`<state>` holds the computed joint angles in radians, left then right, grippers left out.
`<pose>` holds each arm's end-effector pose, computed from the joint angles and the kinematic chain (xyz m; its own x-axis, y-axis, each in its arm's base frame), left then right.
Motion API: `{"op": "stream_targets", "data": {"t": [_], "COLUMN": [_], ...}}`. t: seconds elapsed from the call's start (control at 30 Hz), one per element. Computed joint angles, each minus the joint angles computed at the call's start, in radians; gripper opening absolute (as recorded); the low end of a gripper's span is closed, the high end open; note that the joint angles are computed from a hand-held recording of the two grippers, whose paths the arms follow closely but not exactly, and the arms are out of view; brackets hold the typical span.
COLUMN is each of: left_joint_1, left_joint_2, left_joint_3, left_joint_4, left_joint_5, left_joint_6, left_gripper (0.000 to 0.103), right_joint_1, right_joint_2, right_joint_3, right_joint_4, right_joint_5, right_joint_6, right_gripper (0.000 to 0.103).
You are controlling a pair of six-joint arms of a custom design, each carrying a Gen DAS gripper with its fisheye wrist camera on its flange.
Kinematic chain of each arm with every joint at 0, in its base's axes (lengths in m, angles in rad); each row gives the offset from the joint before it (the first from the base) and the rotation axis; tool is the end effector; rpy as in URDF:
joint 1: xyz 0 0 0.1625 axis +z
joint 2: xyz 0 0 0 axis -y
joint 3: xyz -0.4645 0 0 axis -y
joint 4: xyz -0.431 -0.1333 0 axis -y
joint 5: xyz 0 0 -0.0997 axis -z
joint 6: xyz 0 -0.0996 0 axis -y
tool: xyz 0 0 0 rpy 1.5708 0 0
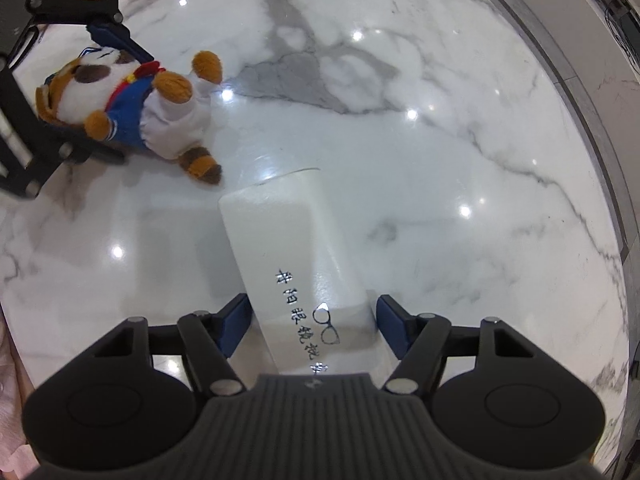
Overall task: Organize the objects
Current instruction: 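Grasp the brown dog plush with left while right grasps the white glasses case, then carry the dog plush with left and glasses case with right into the box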
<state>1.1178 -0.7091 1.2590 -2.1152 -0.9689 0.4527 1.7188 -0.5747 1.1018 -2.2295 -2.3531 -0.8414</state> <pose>-0.1880 -0.8196 0.1571 -0.4738 0.7202 -0.5068 0.7171 0.6495 0.2526 0.1908 -0.8517 0.1412 -0.3676 -0.7398 0.5635 -0.6306 0.6437 0.4336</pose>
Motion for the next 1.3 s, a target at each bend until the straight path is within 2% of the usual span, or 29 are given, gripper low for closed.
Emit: {"op": "stream_targets", "data": {"t": [0.1, 0.2, 0.33, 0.43, 0.63, 0.8, 1.07, 1.17, 1.3], "left_joint_1": [-0.002, -0.01, -0.024, -0.041, -0.085, -0.131, -0.193, -0.211, -0.224], "left_joint_2": [-0.007, -0.025, -0.052, -0.072, -0.1, -0.114, -0.099, -0.07, -0.02], "left_joint_3": [0.019, 0.046, 0.07, 0.081, 0.092, 0.098, 0.092, 0.072, 0.039], "left_joint_4": [-0.037, -0.072, -0.11, -0.124, -0.165, -0.199, -0.233, -0.223, -0.218], "left_joint_5": [0.0, -0.003, -0.02, -0.031, -0.081, -0.12, -0.21, -0.252, -0.269], "left_joint_6": [-0.003, 0.005, 0.001, -0.015, -0.015, -0.01, 0.024, 0.029, 0.031], "left_gripper": [0.066, 0.064, 0.063, 0.063, 0.063, 0.063, 0.063, 0.063, 0.063], "right_joint_1": [0.002, 0.01, 0.024, 0.048, 0.086, 0.121, 0.149, 0.136, 0.097], "right_joint_2": [-0.014, -0.037, -0.07, -0.111, -0.165, -0.244, -0.377, -0.42, -0.451], "right_joint_3": [0.035, 0.102, 0.142, 0.177, 0.19, 0.254, 0.345, 0.375, 0.422], "right_joint_4": [-0.044, -0.139, -0.155, -0.2, -0.246, -0.325, -0.411, -0.443, -0.506], "right_joint_5": [0.003, -0.002, 0.03, 0.055, 0.098, 0.106, 0.013, -0.031, -0.068], "right_joint_6": [-0.014, -0.089, -0.096, -0.133, -0.161, -0.193, -0.275, -0.316, -0.388], "right_gripper": [0.067, 0.067, 0.066, 0.065, 0.062, 0.062, 0.062, 0.062, 0.062]}}
